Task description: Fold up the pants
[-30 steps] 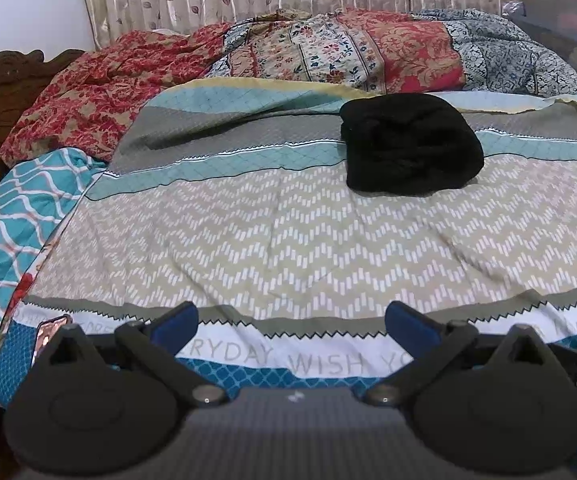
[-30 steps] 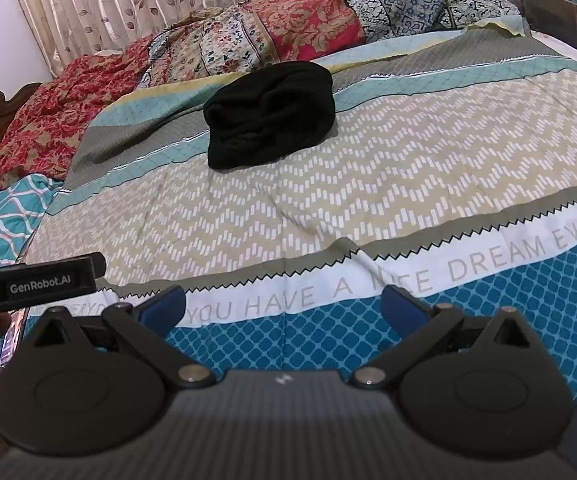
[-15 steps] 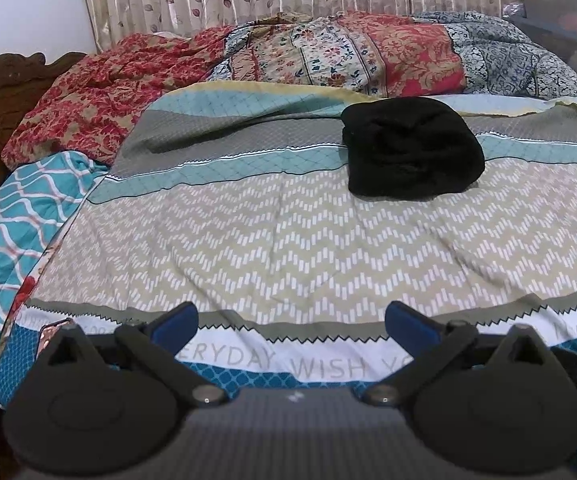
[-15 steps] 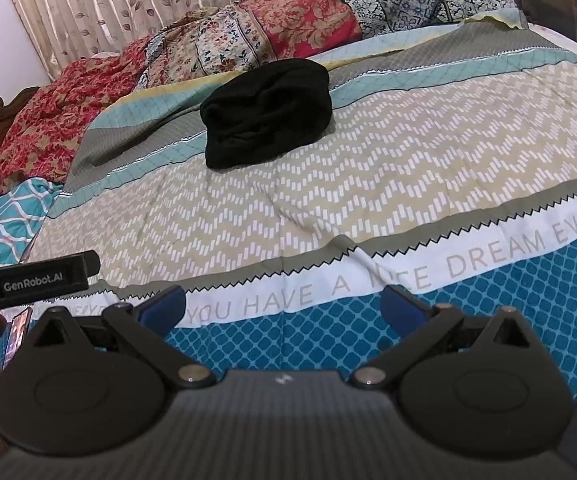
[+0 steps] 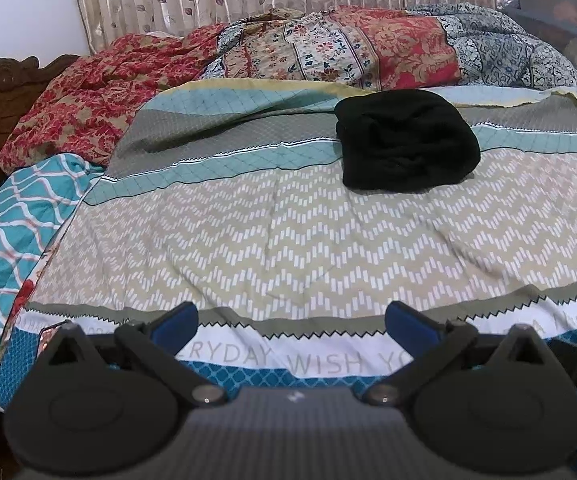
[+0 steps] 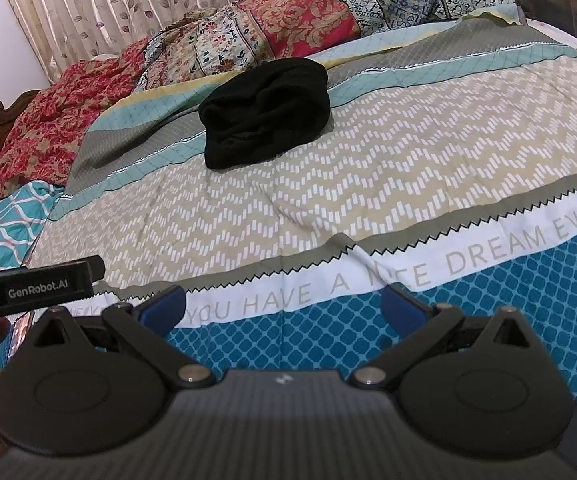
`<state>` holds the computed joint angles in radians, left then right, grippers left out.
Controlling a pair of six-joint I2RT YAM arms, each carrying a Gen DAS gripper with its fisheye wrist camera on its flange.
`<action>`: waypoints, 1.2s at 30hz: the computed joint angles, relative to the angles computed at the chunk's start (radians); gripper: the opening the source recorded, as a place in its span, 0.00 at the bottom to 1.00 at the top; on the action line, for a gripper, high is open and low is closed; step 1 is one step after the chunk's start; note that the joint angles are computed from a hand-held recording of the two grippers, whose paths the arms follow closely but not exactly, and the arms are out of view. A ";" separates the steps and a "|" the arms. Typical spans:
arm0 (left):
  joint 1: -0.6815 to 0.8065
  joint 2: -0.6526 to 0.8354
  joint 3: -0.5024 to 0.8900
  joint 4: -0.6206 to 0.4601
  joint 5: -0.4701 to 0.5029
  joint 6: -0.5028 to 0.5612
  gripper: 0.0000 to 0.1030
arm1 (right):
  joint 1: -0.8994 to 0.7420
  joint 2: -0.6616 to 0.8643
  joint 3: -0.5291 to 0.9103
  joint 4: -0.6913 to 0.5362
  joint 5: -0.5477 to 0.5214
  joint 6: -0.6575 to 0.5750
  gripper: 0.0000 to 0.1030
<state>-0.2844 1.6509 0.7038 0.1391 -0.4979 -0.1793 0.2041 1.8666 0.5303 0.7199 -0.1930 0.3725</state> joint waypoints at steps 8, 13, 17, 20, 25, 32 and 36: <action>-0.001 0.006 0.005 -0.009 0.014 0.002 1.00 | 0.003 0.004 -0.001 0.002 0.002 0.006 1.00; 0.001 0.006 0.007 -0.017 0.031 0.003 1.00 | 0.002 0.008 -0.002 0.005 0.000 0.007 1.00; 0.001 0.011 0.012 -0.026 0.043 0.002 1.00 | -0.002 0.012 -0.001 0.005 -0.004 0.006 1.00; 0.005 0.014 0.017 -0.035 0.057 0.000 1.00 | -0.003 0.017 -0.002 0.009 -0.005 0.005 1.00; 0.004 0.020 0.022 -0.043 0.065 -0.003 1.00 | -0.006 0.023 -0.001 0.012 -0.008 0.006 1.00; 0.005 0.025 0.029 -0.054 0.069 -0.014 1.00 | -0.008 0.025 0.000 0.011 -0.010 0.006 1.00; 0.005 0.028 0.032 -0.060 0.077 -0.019 1.00 | -0.009 0.025 0.001 0.008 -0.011 0.006 1.00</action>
